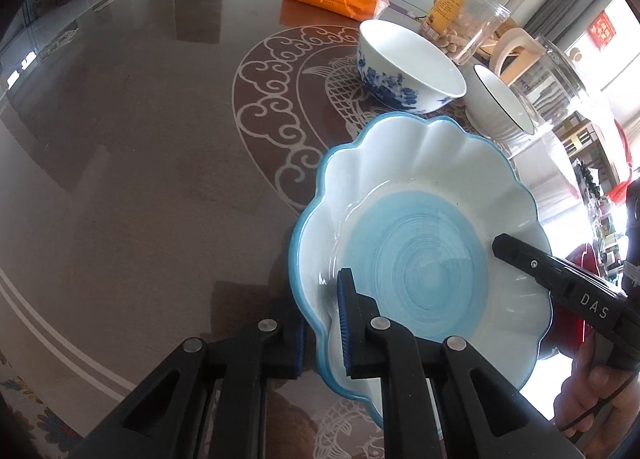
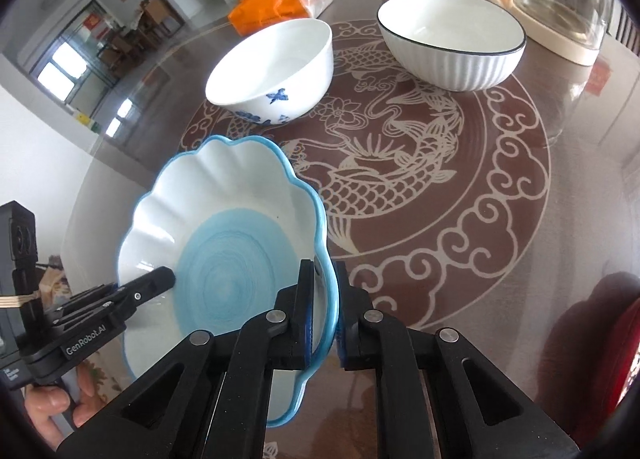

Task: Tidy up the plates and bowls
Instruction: 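Grasp the rim of the large blue-rimmed scalloped bowl with the right gripper, then carry the blue-rimmed bowl beside the red plate stack and open the right gripper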

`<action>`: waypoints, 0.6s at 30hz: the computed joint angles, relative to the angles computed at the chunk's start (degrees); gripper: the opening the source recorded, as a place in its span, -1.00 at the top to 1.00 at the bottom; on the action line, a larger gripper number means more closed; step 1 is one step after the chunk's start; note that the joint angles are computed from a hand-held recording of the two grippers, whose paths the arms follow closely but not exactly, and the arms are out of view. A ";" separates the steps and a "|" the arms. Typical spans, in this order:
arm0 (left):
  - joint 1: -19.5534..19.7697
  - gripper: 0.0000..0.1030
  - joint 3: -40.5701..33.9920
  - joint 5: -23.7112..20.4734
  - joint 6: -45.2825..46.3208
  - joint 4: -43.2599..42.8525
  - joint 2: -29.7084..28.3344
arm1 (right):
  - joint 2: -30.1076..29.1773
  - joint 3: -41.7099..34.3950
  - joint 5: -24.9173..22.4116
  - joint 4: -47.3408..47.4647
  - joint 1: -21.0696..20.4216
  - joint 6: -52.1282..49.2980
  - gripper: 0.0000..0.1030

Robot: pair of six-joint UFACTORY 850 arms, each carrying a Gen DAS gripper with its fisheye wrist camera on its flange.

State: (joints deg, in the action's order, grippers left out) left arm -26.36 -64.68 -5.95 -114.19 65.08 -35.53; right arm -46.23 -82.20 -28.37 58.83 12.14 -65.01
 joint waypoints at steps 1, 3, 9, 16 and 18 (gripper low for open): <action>-0.89 0.76 0.37 -0.36 -3.54 3.13 0.41 | 1.13 1.37 0.49 0.01 -0.23 -0.99 0.79; -2.63 0.76 0.71 -0.82 -7.29 6.12 0.90 | 3.21 4.08 0.48 0.13 -1.27 -2.15 0.79; -7.18 0.76 -1.20 -1.50 -8.68 6.75 -0.42 | 6.94 10.64 -0.96 0.21 -6.02 -2.66 0.78; -9.52 0.76 -5.42 -3.63 -1.02 0.80 -3.75 | 6.10 12.22 -0.17 1.65 -9.42 -3.42 0.77; -9.84 0.76 -6.19 -5.36 0.45 0.35 -4.22 | 6.38 12.91 0.50 4.29 -9.66 -6.66 0.77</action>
